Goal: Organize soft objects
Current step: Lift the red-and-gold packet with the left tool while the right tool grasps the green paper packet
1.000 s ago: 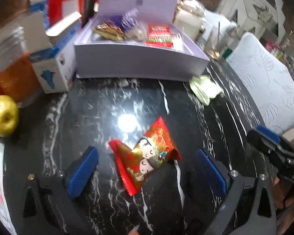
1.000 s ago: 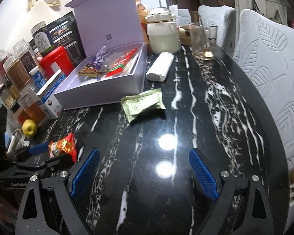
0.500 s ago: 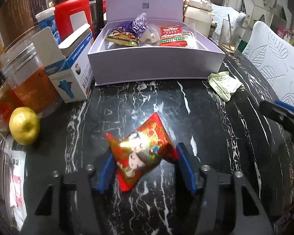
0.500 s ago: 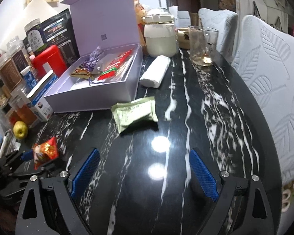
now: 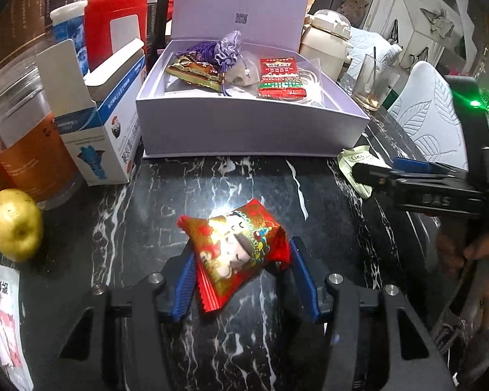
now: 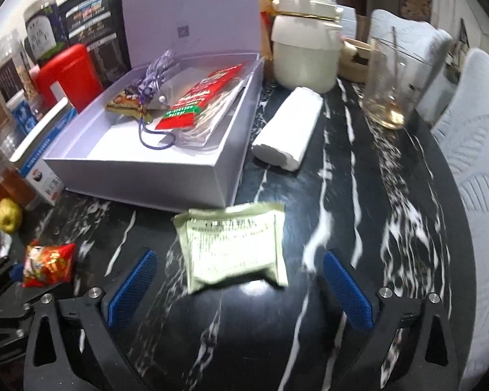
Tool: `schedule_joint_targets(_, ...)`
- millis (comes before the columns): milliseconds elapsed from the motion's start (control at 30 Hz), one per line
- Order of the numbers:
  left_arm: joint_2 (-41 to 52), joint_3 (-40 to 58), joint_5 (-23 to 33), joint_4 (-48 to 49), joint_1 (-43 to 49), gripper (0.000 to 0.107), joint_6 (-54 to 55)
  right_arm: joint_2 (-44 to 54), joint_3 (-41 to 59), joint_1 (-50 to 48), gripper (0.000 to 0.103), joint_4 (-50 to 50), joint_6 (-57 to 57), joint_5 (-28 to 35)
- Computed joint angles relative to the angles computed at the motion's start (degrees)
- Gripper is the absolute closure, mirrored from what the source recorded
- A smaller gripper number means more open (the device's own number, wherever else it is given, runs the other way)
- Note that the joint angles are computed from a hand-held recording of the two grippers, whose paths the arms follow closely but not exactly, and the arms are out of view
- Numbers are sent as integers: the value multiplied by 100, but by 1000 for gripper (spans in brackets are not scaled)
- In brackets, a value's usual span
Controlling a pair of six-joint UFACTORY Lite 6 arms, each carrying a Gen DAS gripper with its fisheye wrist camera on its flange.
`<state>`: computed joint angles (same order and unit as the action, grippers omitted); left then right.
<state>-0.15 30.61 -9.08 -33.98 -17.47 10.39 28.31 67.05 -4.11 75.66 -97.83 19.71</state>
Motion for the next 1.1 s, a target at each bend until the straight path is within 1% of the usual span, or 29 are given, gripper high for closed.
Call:
schedule_joint_targets(100,86,71,12,665,76,54,-602,371,422,154,0,-575,531,-63)
schedule_joint_targets(200,140,128,39,815,114,54,-712,618,704,210,0,-1084,1093,-77)
schedule_joint_targets(300,146,143,63,803,135,54,-666,605,633,155,0,-651,628,-60)
schedule_joint_targets(333,136,140,76,818,143,54,-672,577,568,110,4,-401,341,-18)
schedule_joint_targets(367,138,146,84,844,151,54,-695,508,447,95,12,-69,-66,-82)
schedule_joint_targets(400,138,143,82,839,153,54,-697,445,344,120,17,191,-399,-249)
schedule_joint_targets(433,142,142,66,665,132,54,-531,398,278,141,27,350,-595,-369)
schedule_joint_targets(467,147,143,51,429,98,54,-298,371,259,104,36,427,-641,-355)
schedule_joint_targets(533,125,119,56,525,72,54,-408,296,185,43,49,587,-741,-371)
schedule_joint_targets(600,61,66,91,972,76,54,-865,212,70,2,51,599,-780,-303)
schedule_joint_targets(633,19,29,83,901,51,54,-809,181,35,2,52,584,-770,-294)
schedule_joint_targets(733,-170,-115,62,367,-28,54,-314,-30,-240,-115,53,554,-779,-96)
schedule_joint_targets(867,-523,-355,59,-526,-178,54,496,-441,-829,-315,53,863,-1113,58)
schedule_joint_targets(967,-819,-541,69,-1321,-342,54,1188,-842,-1367,-496,53,1076,-1412,157)
schedule_joint_targets(1100,-1235,-804,28,-2649,-677,54,2312,-1316,-1989,-779,53,1171,-1642,343)
